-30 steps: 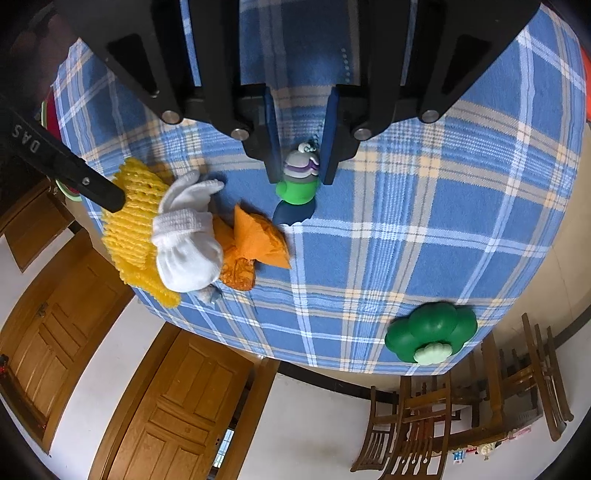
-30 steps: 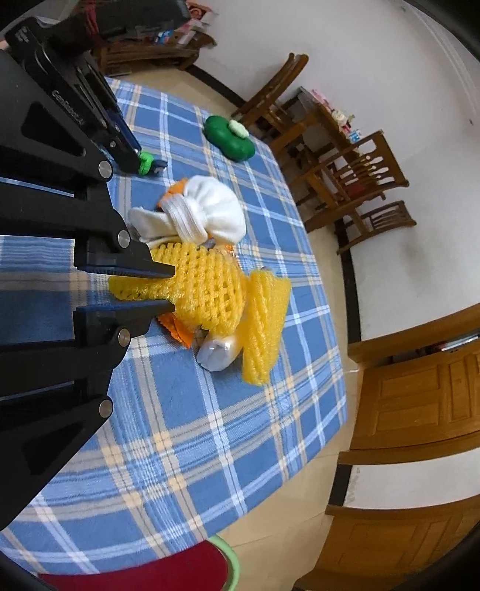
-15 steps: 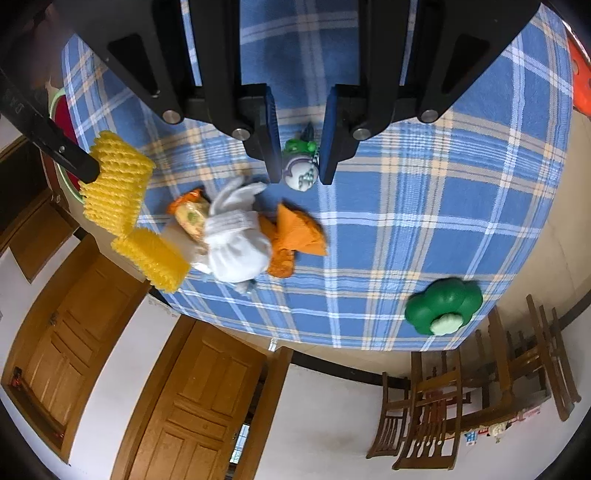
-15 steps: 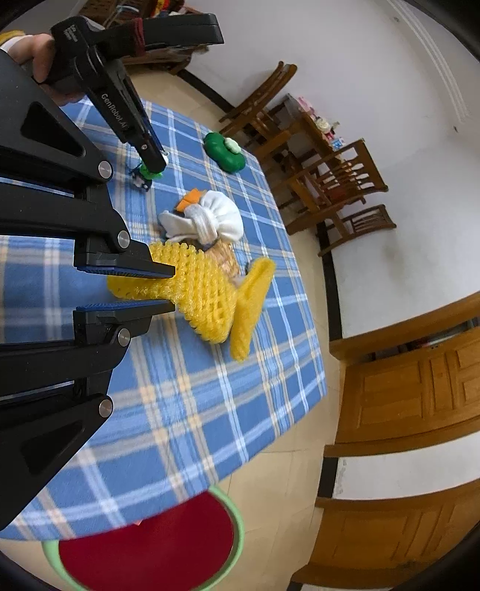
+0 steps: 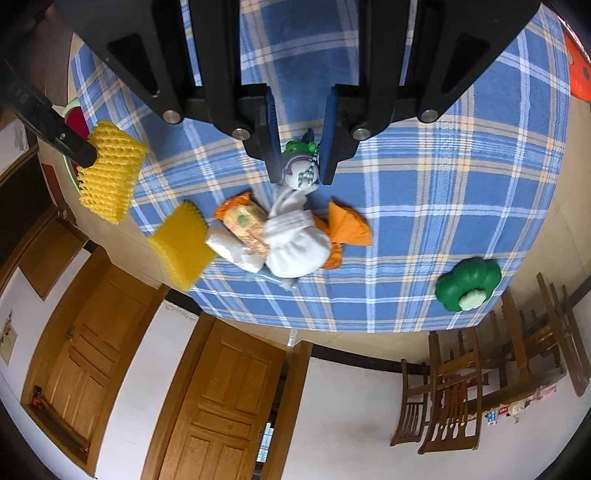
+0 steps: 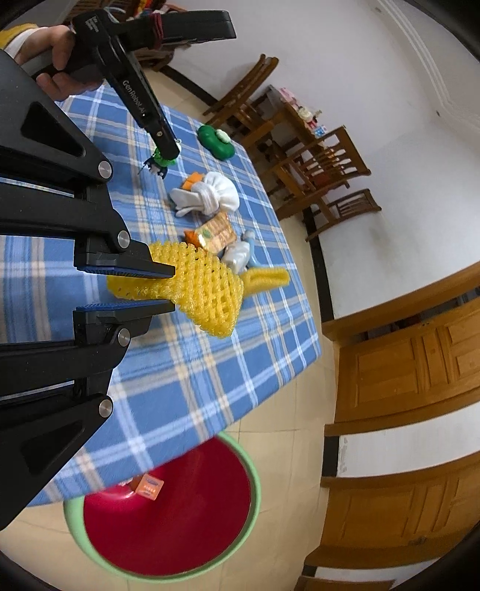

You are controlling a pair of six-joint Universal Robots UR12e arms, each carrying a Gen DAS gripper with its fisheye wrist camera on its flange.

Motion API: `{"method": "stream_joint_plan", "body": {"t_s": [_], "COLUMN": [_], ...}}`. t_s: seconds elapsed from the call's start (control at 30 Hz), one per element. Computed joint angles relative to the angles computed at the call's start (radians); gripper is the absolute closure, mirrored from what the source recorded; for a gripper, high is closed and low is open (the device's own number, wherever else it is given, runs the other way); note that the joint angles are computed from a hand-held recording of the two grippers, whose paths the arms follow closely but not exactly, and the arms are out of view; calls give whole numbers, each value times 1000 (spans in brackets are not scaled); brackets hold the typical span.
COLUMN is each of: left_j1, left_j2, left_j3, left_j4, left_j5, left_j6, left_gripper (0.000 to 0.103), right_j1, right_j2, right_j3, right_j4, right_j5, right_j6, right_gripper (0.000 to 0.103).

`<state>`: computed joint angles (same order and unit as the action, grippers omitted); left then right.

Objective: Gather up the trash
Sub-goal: 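Carry the foam mesh and toy bottle over the red bucket with both grippers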

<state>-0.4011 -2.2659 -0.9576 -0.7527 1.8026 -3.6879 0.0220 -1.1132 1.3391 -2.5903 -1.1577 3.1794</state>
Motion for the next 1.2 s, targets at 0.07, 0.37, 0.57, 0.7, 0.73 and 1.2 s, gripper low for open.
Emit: {"method": "stream_joint_plan", "body": {"t_s": [0.07, 0.37, 0.57, 0.7, 0.73, 1.2], "left_j1": [-4, -20, -30, -39, -42, -73], "left_j2": [-4, -31, -63, -96, -105, -333], "left_j3": [9, 67, 129, 193, 209, 643], "left_j4": [-3, -18, -34, -55, -62, -294], "left_j5": [0, -29, -93, -123, -127, -232], "left_j6": [8, 49, 83, 118, 126, 245], "left_gripper": [83, 83, 83, 83, 83, 83], "right_j1": [-6, -36, -58, -76, -80, -137], "right_j2": [-6, -32, -40, -42, -42, -35], "right_j3": [10, 52, 69, 75, 77, 90], "right_j4": [-10, -53, -69, -66, -67, -48], "right_j5": [-5, -29, -56, -71, -75, -132], "right_j6": [10, 65, 113, 144, 153, 254], "right_gripper": [92, 92, 92, 92, 92, 88]}}
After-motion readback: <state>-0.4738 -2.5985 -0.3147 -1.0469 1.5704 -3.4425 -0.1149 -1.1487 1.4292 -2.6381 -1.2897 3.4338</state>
